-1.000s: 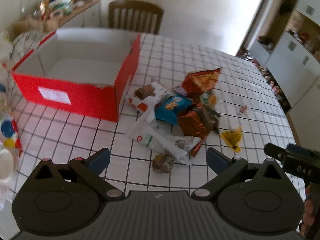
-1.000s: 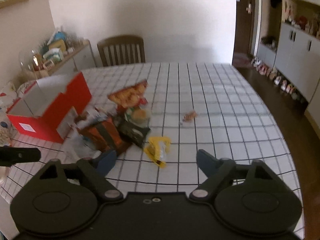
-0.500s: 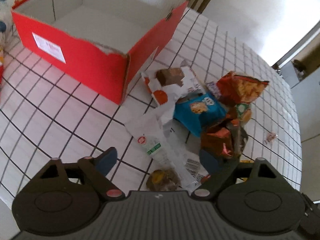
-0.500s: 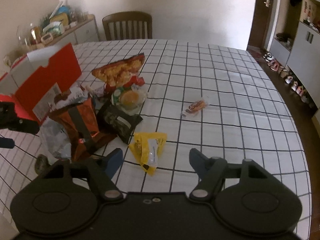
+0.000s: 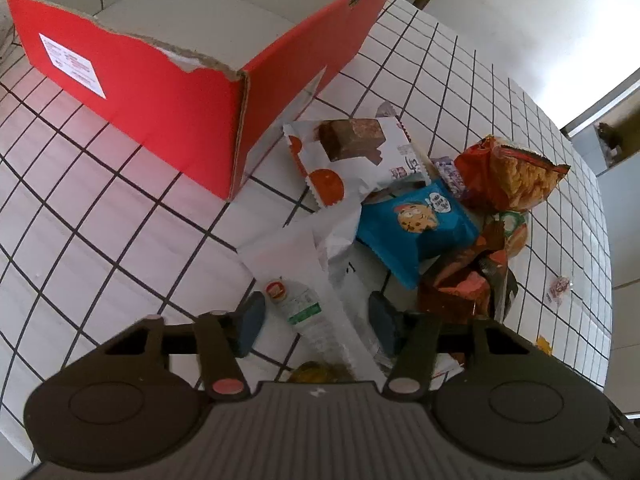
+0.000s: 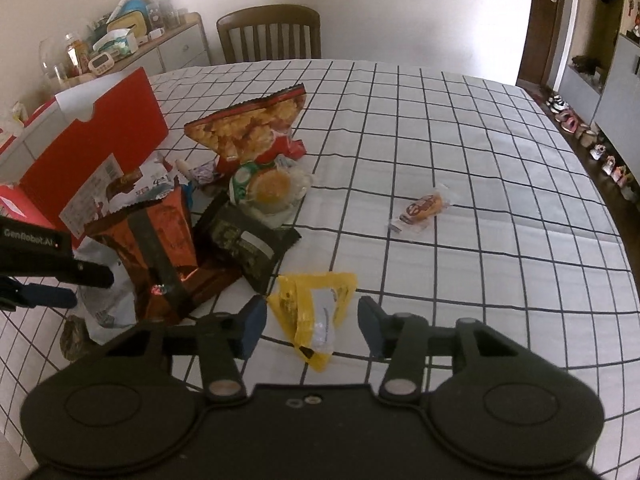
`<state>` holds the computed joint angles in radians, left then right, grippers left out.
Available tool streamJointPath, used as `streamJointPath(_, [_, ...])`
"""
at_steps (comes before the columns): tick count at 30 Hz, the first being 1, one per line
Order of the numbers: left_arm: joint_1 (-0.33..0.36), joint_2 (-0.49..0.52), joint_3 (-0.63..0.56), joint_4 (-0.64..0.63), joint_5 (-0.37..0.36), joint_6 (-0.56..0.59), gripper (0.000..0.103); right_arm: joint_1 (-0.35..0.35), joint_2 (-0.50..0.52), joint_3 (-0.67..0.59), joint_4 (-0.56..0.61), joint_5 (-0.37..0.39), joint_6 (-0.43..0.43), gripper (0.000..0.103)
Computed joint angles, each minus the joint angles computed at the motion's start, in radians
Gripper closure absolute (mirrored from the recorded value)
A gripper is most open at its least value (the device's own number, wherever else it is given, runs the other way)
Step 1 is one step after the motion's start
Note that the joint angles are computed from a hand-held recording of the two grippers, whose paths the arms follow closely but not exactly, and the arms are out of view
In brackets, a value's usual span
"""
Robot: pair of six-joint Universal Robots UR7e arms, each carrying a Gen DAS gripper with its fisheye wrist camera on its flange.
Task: Organize snacks
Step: 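Grasp the yellow packet with the right tool while the left tool grasps the white wrapper, then carry both held packets over the open red box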
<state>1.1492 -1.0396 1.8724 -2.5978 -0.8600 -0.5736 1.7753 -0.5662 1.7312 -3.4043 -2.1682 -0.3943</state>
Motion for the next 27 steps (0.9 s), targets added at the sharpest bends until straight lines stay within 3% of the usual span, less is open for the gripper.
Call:
streamJointPath(2, [0.001, 0.002, 0.000, -0.008, 0.005, 0.000, 0.063, -0.002, 0.004, -0.010, 0.009, 0.004, -0.006, 0.059])
streamJointPath(7, [-0.003, 0.002, 0.012, -0.036, 0.013, 0.010, 0.070, -0.002, 0.009, -0.021, 0.021, -0.001, -0.004, 0.074])
streamJointPath(11, [-0.017, 0.004, 0.013, -0.040, 0.038, 0.048, 0.081, -0.004, 0.005, -0.015, 0.015, 0.004, 0.006, 0.076])
streamJointPath(27, [-0.083, -0.083, 0.095, -0.106, 0.076, 0.086, 0.086, 0.010, -0.079, 0.076, -0.021, 0.077, -0.046, 0.082])
